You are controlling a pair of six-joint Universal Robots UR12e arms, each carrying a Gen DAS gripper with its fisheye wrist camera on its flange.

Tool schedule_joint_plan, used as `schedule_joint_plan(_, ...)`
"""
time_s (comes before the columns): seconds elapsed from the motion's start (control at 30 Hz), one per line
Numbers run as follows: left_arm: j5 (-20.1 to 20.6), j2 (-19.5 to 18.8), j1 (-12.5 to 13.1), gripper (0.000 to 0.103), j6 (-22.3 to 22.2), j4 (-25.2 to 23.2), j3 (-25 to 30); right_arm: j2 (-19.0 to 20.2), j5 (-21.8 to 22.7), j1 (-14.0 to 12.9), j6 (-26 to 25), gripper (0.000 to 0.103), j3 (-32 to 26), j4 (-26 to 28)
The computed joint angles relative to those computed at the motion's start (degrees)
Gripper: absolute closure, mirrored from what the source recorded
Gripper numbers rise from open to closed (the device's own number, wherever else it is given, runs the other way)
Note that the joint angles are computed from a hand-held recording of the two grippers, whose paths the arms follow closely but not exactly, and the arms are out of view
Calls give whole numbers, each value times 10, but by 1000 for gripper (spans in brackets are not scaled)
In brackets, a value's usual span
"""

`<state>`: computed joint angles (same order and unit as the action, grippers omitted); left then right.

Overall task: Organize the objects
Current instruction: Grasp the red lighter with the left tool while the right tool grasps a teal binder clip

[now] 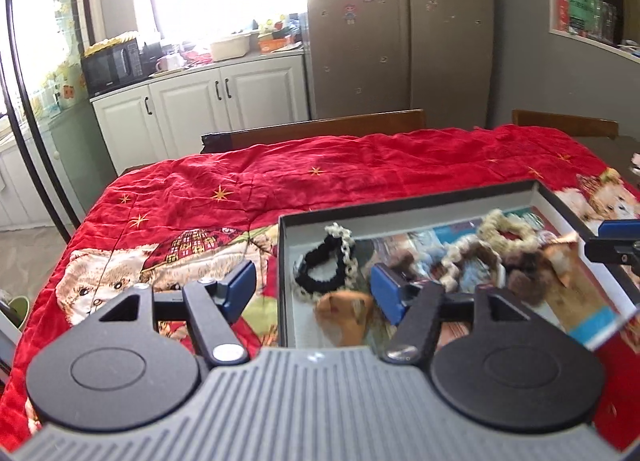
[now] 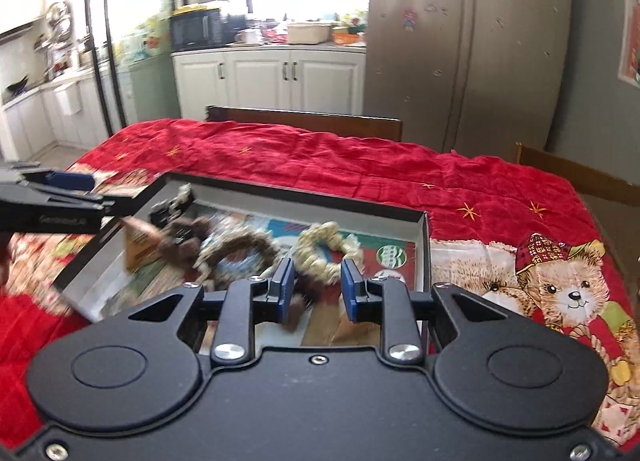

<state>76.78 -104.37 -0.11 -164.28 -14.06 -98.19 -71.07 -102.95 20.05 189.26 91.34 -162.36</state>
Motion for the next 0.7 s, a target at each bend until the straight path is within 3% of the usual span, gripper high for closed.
schedule_joint_plan(0.37,-56,57,22,27,56,-26,-61,-53,28,21,-31,79,69,1)
schedule_joint_plan(0.63,-101,90,41,27,94,-67,-100,-78,84,19,-54,79,118,2)
schedule_joint_plan(0.7,-110,95,44,27,114,-78,-107,-81,97,18,-69,72,125,3)
